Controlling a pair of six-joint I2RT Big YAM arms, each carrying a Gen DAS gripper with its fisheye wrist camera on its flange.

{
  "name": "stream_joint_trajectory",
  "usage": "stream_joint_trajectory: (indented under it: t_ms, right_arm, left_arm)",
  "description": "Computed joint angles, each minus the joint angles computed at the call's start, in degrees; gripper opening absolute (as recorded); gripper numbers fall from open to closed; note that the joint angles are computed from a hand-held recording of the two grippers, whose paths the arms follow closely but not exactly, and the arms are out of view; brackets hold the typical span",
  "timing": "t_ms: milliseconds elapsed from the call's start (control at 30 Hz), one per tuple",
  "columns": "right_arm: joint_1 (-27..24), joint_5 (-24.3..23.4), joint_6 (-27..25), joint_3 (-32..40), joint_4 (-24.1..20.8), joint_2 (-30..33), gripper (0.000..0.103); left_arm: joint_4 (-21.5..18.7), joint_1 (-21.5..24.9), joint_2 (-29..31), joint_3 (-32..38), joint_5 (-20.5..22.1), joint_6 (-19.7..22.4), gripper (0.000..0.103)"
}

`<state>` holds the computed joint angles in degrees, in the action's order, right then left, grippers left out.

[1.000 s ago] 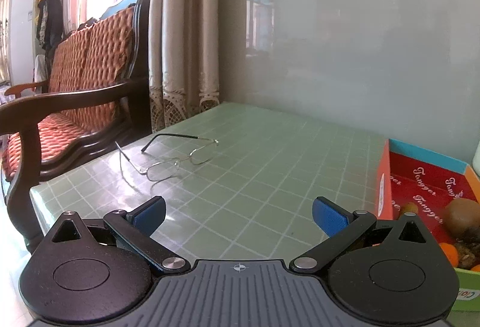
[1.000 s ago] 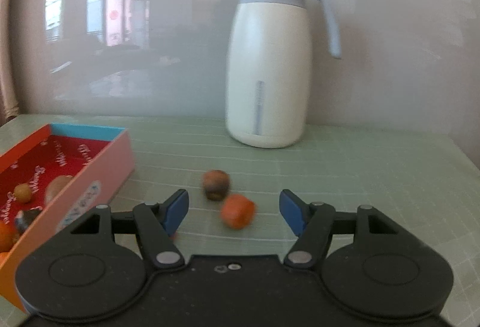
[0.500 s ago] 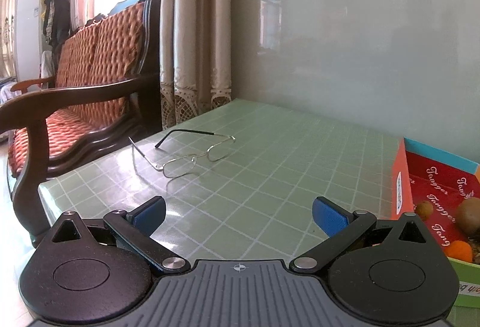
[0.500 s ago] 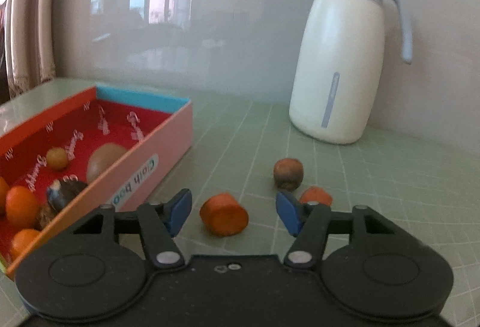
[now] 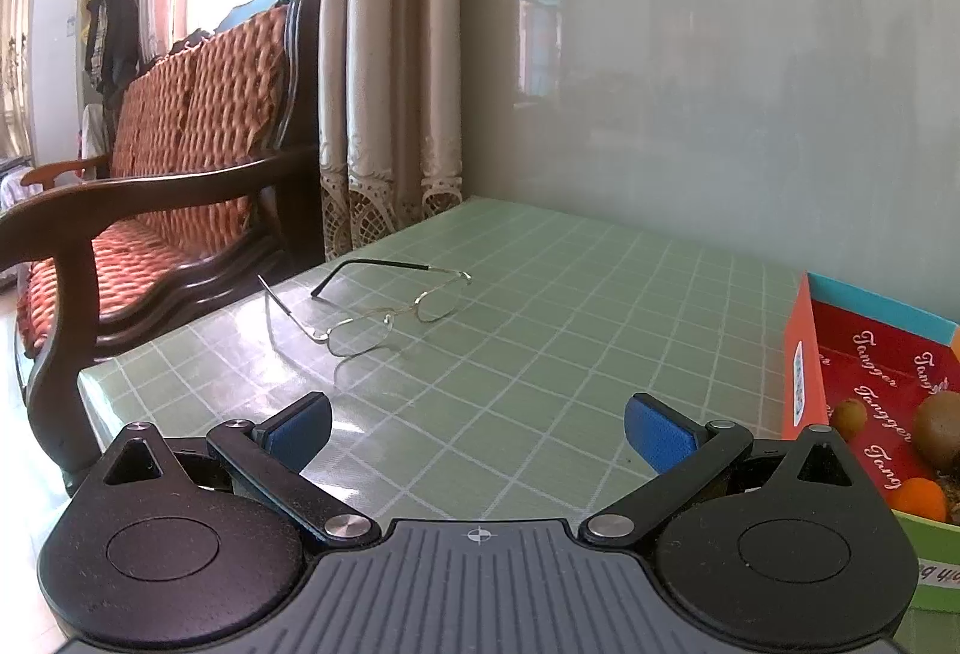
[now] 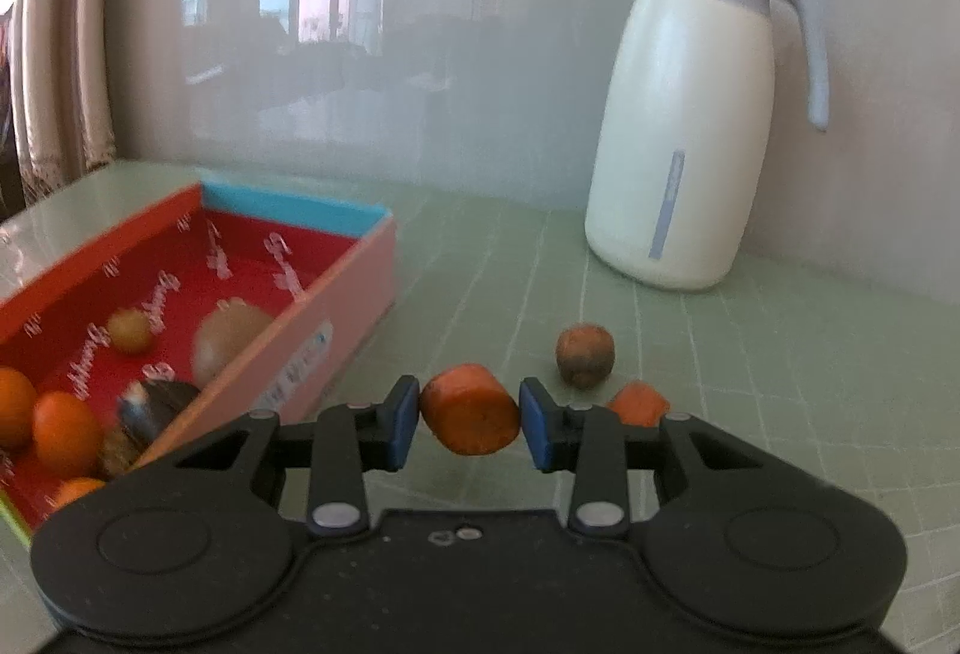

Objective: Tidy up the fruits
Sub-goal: 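Reach the right tool to an orange cylindrical piece and grasp it, then carry the orange piece into the red box and open the right tool, then reach the left tool to the other orange cylindrical piece and grasp it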

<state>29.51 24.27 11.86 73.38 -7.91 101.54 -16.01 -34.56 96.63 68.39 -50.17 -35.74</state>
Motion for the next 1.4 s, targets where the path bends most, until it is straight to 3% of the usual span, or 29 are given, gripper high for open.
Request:
stream_joint_trajectory:
  t_ms: [433,700,767,833,1067,1400]
  right_arm:
    - [4.38,-2.81,-3.65,0.24,5.81,-1.44,0.035]
    - [6.56,-4.92,-3.68,3.41,4.81,1.11,0.035]
    - [7.02,-5.41,-4.0,4.65,3.65,2.14,0.042]
    - [7.61,-4.6,-4.53,4.85,4.23,2.63,0.047]
    - [7.48,-2.99,-3.44,3.23,5.73,1.55,0.048]
    - [1.94,1.82,1.38,-6.42,6.71,-6.46,0.052]
  left_arm:
    - [-0.6,0.3,-1.1,-0.93,-0.99,-0.18,0.103]
    - [-1.04,0.72,-1.47,-1.47,-1.1,-0.17,0.103]
    - [-1.04,0.72,-1.55,-1.57,-1.02,0.16,0.103]
    - [-1.12,0.64,-1.64,-1.62,-1.15,0.31,0.103]
    - [-0.03,-0.04,-1.24,-0.67,-0.41,0.47,0.103]
    - [2.31,-3.29,4.22,6.82,-0.37,4.99,0.103]
